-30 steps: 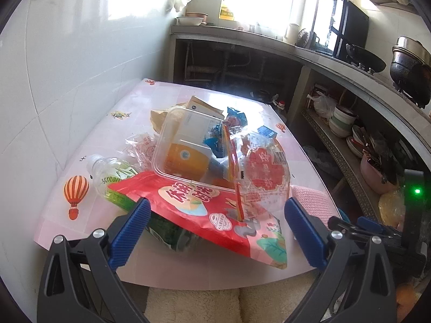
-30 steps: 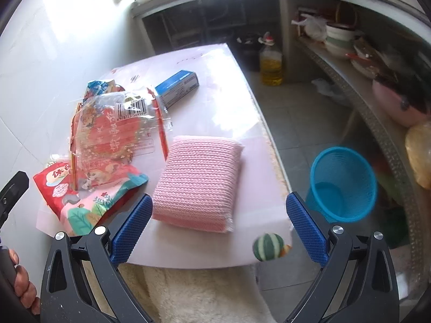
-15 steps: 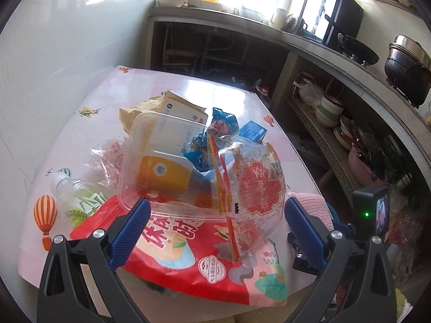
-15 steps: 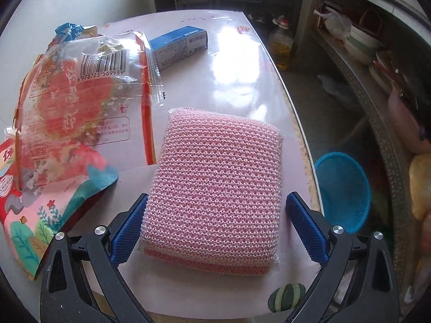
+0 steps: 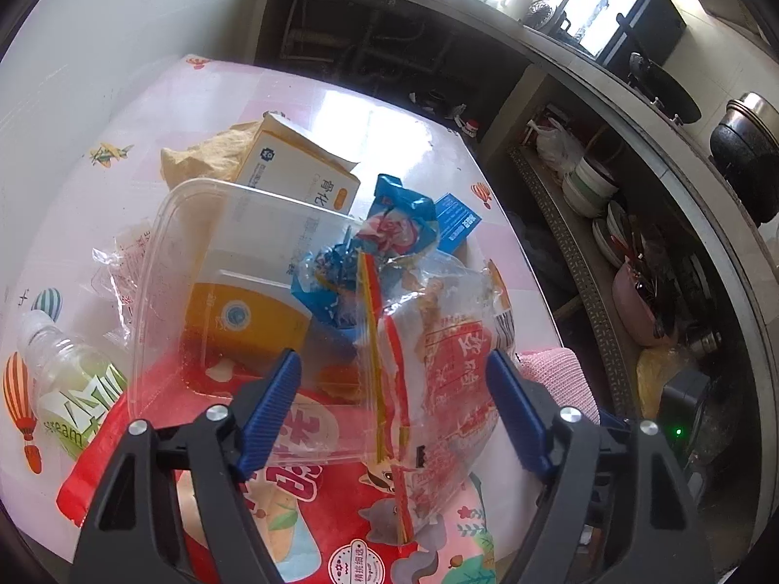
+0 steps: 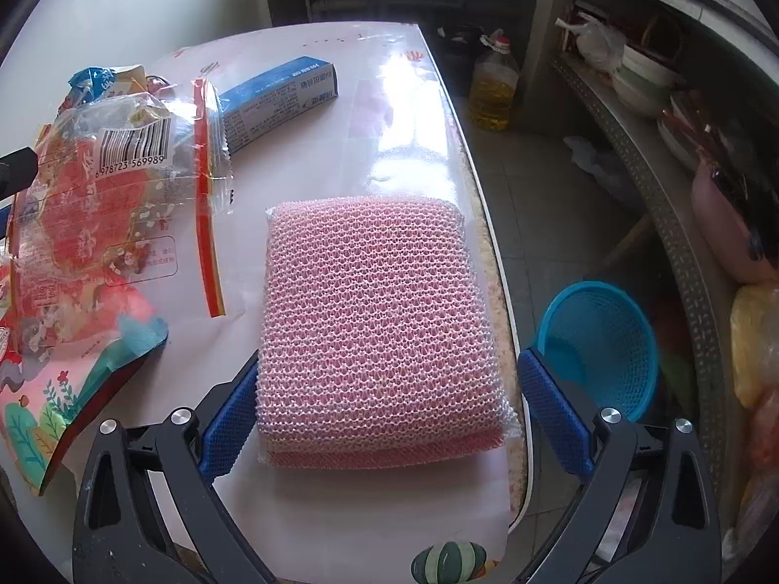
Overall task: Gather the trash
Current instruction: 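Reach the right tool to the pink knit sponge and close on it, then drop the sponge from the right tool into the wastebasket while the left tool carries a wrapper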
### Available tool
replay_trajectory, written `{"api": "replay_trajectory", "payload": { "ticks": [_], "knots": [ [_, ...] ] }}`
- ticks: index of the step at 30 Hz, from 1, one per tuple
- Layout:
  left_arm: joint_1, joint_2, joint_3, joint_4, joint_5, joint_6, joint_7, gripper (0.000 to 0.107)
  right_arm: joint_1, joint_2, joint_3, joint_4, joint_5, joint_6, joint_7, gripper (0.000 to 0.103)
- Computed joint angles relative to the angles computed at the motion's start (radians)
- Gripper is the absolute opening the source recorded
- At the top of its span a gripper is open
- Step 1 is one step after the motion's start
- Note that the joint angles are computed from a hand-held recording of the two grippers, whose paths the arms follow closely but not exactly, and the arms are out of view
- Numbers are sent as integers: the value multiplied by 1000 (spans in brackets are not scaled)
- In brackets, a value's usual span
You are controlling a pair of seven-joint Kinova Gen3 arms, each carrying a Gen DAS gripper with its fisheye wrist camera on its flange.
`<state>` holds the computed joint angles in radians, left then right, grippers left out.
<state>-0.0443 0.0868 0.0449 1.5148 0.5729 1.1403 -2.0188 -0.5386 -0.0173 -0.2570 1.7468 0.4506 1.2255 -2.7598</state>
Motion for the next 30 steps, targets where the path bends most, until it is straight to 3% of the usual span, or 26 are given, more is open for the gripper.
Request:
{"api": "replay_trajectory", "payload": {
  "ticks": [4,9,15,20,24,30],
  "knots": [
    [-25,26,-8,-18,39,39,-2,56,20,-6,14,16,-16,-46,27,95],
    [-63,32,-15,-7,96,69,-26,29,37,-11,19,20,-33,-69,56,95],
    [-86,10,-22,16,151,87,-78,14,50,-16,19,25,-43,-87,64,95],
    [-99,-19,-37,35,205,109,-128,8,41,-19,5,28,-32,-78,41,93],
    [-110,-38,-54,47,260,144,-182,6,37,-25,0,32,-14,-72,21,82],
    [-112,-82,-78,87,332,175,-273,4,60,-51,11,53,-37,-111,25,79]
  ]
}}
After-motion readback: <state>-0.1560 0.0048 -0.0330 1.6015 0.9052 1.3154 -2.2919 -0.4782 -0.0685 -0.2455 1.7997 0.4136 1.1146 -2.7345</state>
